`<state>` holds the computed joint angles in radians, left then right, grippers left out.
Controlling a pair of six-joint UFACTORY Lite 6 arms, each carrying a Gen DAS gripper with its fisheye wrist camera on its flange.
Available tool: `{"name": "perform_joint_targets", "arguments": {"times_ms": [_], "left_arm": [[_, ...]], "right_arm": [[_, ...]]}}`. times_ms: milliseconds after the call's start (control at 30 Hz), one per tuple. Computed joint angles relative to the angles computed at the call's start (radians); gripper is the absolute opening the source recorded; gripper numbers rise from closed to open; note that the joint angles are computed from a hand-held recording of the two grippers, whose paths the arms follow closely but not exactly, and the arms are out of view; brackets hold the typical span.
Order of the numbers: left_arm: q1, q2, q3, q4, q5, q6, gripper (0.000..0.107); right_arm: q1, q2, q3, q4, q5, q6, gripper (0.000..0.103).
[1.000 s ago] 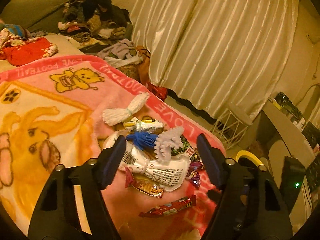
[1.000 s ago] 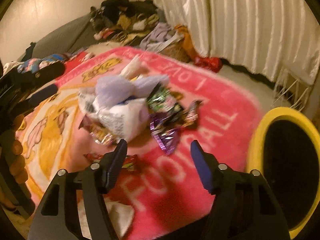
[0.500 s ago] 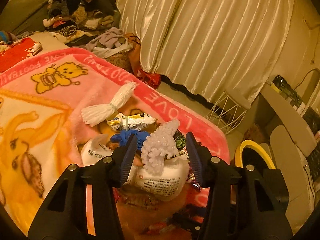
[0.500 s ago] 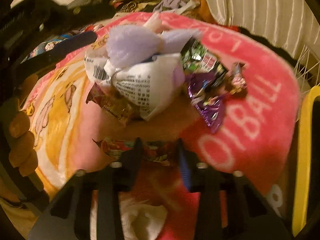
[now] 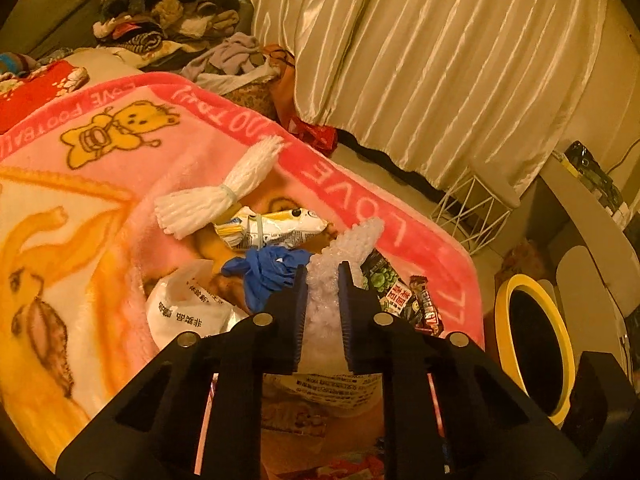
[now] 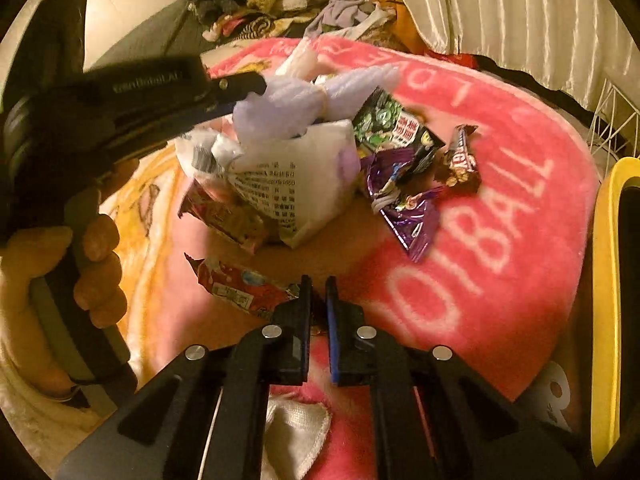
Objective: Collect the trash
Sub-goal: 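Grasp the white bubble-wrap strip with the left tool while the right tool grasps a red wrapper, then carry the bubble-wrap strip and red wrapper over the bin with both tools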
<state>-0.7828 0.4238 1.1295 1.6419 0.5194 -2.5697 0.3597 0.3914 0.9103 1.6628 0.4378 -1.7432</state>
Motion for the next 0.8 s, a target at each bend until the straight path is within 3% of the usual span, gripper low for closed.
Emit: {"name": "perform_joint_targets", "arguments": {"times_ms": [267,800], "left_arm": [[-0.098,-0.152,-0.109,0.057,0.138,-0.147,0.008],[-0.270,-0.277,-0.156,-0.073,0.312,-0.074,0.008]], "right_arm": [[-0.102,-0.158,-0.152,0.122,0.098,-0.203,0.007],[-0.217,-0.324,-0.245,0.156,0.120,-0.283,0.006]]}}
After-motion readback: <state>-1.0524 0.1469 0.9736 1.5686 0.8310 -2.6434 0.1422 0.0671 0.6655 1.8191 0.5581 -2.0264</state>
